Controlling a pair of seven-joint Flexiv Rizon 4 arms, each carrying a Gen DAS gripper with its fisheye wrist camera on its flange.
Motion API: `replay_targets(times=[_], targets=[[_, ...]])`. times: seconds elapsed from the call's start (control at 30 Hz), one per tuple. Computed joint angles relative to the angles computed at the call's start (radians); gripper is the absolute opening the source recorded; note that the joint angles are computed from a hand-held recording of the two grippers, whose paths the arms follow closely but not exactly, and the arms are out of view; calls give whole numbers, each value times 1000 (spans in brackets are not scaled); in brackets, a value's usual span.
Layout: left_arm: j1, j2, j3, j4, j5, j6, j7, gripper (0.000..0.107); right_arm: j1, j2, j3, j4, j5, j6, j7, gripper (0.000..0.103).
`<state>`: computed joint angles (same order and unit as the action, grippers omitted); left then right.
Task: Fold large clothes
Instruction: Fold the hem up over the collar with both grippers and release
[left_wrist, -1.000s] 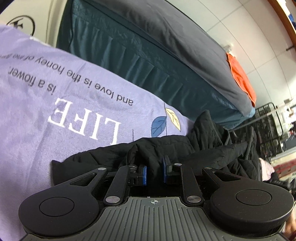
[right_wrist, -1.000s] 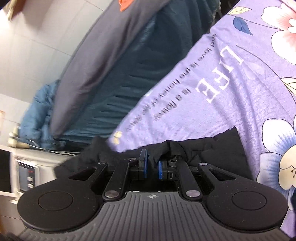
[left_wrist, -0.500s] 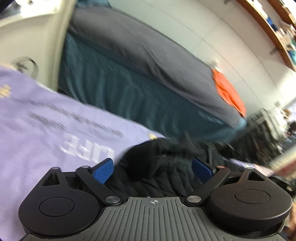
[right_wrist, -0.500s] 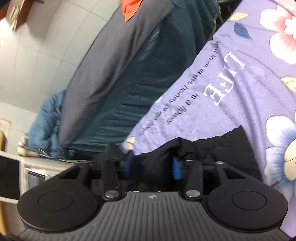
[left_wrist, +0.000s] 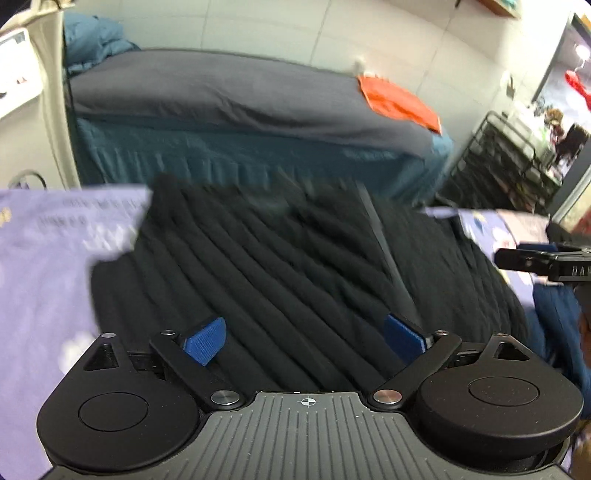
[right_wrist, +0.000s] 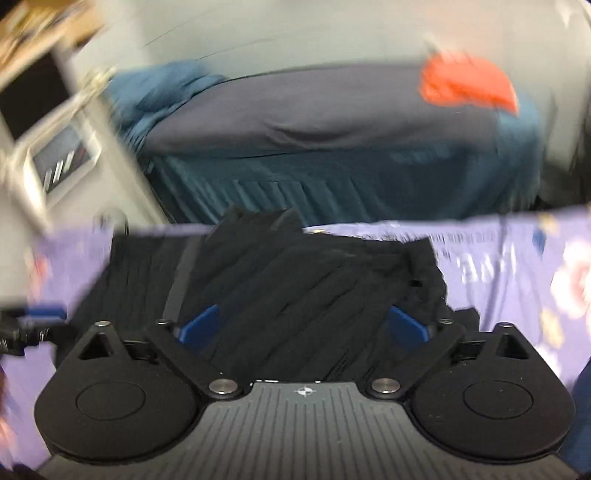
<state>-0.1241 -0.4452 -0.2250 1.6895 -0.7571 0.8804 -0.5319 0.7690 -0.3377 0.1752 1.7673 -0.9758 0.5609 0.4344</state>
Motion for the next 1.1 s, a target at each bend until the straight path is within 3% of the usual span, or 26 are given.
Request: replay_targets(times=[0.07,0.13,0.23,0.33,0.43,0.57,0.93,1.1], targets=[[-32,-12,20,10,51,7,-70,103,-2,-41,3,-22,18,54,-3,103],[-50,-33,15,16,69,73,-83,103,-17,-73,4,-38,88,118,-6,102],[-93,-97,40,-46,176,151,-151,103,-30,-116,3,-80,218,105,-85,102],[-112,-166,54,-142,256,155,-266,103,-34,-137,-26,-89,258,105,-110,103],[-131,-228,79,-252,359,101,-347,103,-56,-150,-46,-86,297,146,-100,103],[-122,-261,58,-297,411,91,-354,103,-73,-169,-59,-83,336,190,-97,103],[-119,-283,47,-325,455,86,-360,103,-53,-193,-78,-109,354,159,-117,103],[-94,-281,40,-370,419,-30,-391,103,-40,-154,-88,-62,309,187,-48,103]])
